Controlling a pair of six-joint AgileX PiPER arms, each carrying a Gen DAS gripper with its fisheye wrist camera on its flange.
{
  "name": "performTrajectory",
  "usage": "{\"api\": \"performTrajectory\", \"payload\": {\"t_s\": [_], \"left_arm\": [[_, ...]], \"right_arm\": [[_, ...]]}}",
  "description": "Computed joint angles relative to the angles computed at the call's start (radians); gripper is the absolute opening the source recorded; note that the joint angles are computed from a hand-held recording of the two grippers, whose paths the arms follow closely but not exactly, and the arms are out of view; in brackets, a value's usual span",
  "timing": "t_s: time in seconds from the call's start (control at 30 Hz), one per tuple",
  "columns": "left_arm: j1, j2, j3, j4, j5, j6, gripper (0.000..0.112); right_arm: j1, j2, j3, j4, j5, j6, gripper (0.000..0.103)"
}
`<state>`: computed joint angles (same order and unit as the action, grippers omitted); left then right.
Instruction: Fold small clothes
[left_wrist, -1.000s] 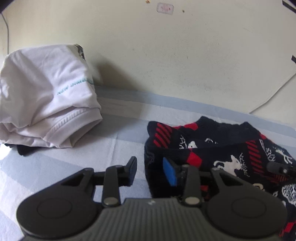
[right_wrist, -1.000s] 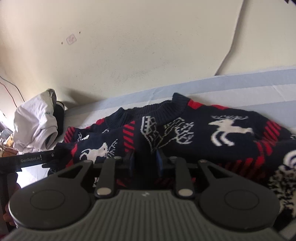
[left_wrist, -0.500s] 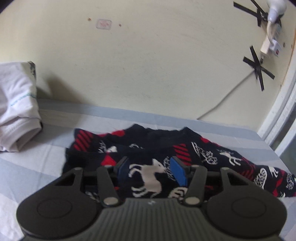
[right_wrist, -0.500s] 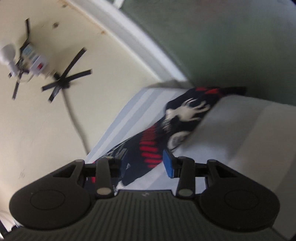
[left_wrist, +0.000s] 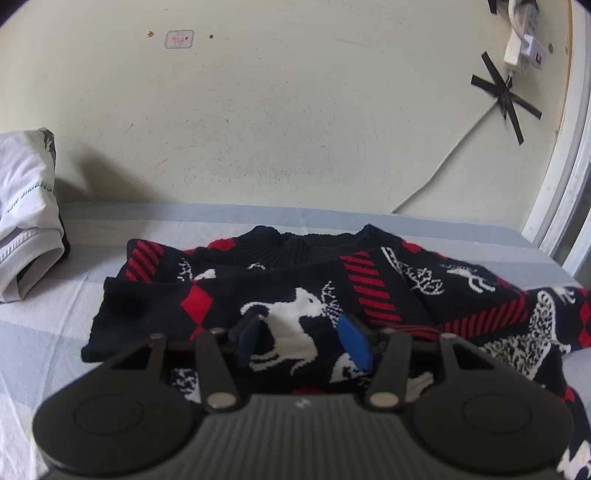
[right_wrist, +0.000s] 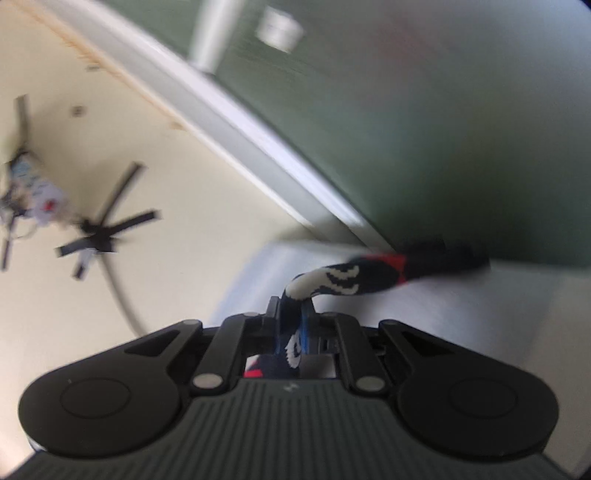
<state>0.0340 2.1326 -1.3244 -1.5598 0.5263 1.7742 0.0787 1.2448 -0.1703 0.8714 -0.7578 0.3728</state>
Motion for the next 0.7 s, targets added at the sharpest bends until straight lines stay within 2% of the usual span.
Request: {"api": "performTrajectory", "payload": {"t_s": [0.07,0.13,0.2,0.23,0.27,0.33,0.4,0.43,0.47,0.5,0.57,0.63,0.7], "left_arm": [[0.051,0.013,-0.008,-0.037,0.11,0.0,0.049],[0.112,0.039,-0.042,-0.034,0.234,-0.063,0.052],[0.164,0.07,-0.093,-0.014,0.326,-0.142,0.057],[0.189,0.088,-0.121,-0.019,0.366,-0.178,0.06],[0.211,0.104,-0.144,-0.022,0.395,-0.208,0.06],[0.249,0.144,-0.205,-0.026,0.45,-0.289,0.064],[0.273,0.177,-0.255,-0.028,0.487,-0.356,0.069],[0.278,0.191,-0.275,-0.028,0.496,-0.388,0.075],[0.28,0.2,-0.288,-0.024,0.498,-0.41,0.077],[0.279,0.205,-0.299,-0.016,0.497,-0.426,0.078],[0.27,0.214,-0.325,0.017,0.49,-0.463,0.08],[0.256,0.223,-0.348,0.049,0.485,-0.491,0.08],[0.243,0.222,-0.351,0.07,0.472,-0.492,0.08]], "right_arm": [[0.084,-0.043,-0.11,0.075,-0.001,-0.2,0.013],[0.146,-0.011,-0.269,0.093,0.033,-0.4,0.013],[0.21,0.072,-0.46,0.086,0.123,-0.573,0.013],[0.235,0.133,-0.547,0.053,0.16,-0.606,0.013],[0.256,0.211,-0.643,-0.015,0.213,-0.6,0.013],[0.291,0.353,-0.795,-0.208,0.303,-0.482,0.016],[0.311,0.477,-0.96,-0.408,0.49,-0.294,0.02],[0.319,0.528,-1.017,-0.508,0.545,-0.194,0.025],[0.327,0.56,-1.039,-0.608,0.563,-0.094,0.027],[0.316,0.564,-1.02,-0.702,0.54,0.002,0.029],[0.257,0.506,-0.885,-0.809,0.435,0.098,0.032],[0.178,0.452,-0.766,-0.767,0.382,0.138,0.037],[0.103,0.428,-0.695,-0.591,0.398,0.029,0.037]]}}
